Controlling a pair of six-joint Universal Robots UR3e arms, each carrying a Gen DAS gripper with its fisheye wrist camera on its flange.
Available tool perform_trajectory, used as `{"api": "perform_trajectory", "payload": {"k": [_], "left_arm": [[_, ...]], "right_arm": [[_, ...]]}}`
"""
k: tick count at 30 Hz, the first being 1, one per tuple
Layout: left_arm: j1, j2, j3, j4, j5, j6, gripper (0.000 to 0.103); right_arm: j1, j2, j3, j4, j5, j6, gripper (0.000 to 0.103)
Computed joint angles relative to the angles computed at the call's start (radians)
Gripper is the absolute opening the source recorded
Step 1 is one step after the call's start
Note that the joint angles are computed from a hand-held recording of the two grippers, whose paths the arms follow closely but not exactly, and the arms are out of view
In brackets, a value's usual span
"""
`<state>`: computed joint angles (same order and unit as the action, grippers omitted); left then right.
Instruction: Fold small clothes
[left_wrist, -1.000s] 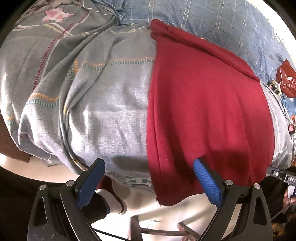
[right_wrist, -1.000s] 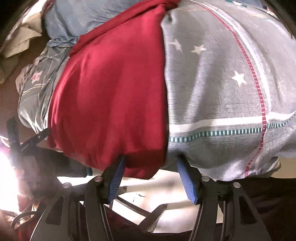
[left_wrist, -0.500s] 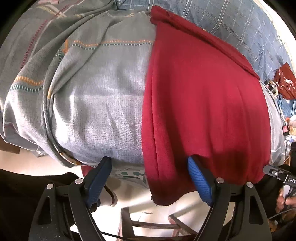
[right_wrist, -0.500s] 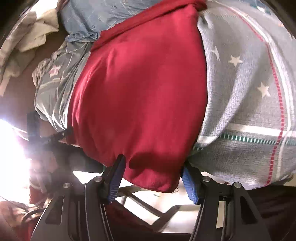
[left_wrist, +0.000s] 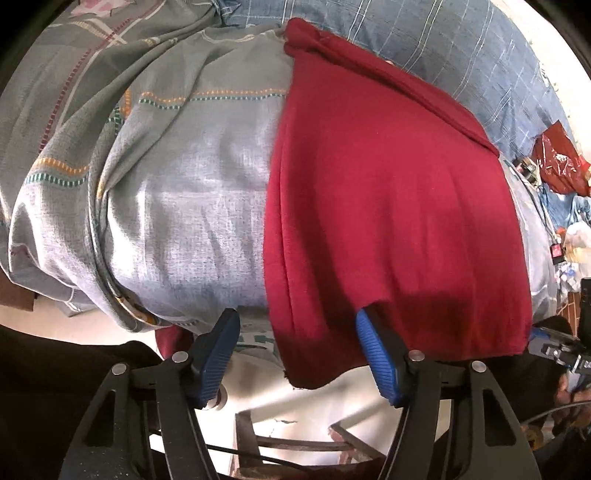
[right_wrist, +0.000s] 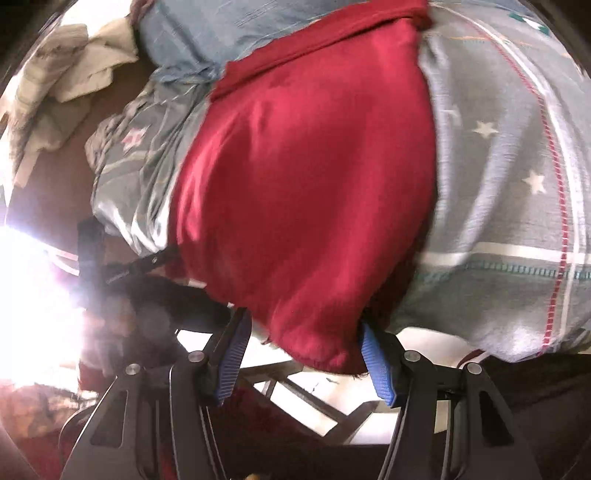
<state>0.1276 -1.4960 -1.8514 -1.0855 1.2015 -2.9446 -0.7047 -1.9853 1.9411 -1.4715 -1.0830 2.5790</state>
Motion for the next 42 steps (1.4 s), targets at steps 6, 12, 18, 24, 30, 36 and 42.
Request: {"api": "perform_trajectory", "payload": {"k": [6,12,18,24,30,36,42], "left_arm": [[-0.017,-0.037,0.014,0.013,0.004,-0.028,0.065],[0.029,-0.025,0.020,-0.010,-0.047,-0.032,0.065],[0.005,-0.023,0.011,0.026,-0.007,-0.024,0.064],[-0.031,-0.020,0.026,-0.007,-0.007,0.007,0.040],[-0.021,-0.002,0.011,0.004,-0.015,-0.020,0.010],[0.024,0.053,0.014,-0.026,-0.096,0.018,0.007],[0.059,0.080,-0.001,-0.018,-0.138,0.042,0.007]], "right_arm": [[0.057,0.051,0.026,-0.102,-0.009,0.068,0.061],[-0.014,0.068,0.062,-0.132,0.016,0.083,0.061],[-0.106,0.056,0.065,-0.077,0.055,0.028,0.059],[-0.005,0.105,0.075,-0.133,0.038,0.057,0.052],[-0.030,0.080,0.087,-0.131,0.079,0.026,0.020],[-0.088,-0.002,0.075,-0.085,0.156,-0.029,0.009],[-0.079,0.028,0.034,-0.105,0.167,-0.005,0.014]]}}
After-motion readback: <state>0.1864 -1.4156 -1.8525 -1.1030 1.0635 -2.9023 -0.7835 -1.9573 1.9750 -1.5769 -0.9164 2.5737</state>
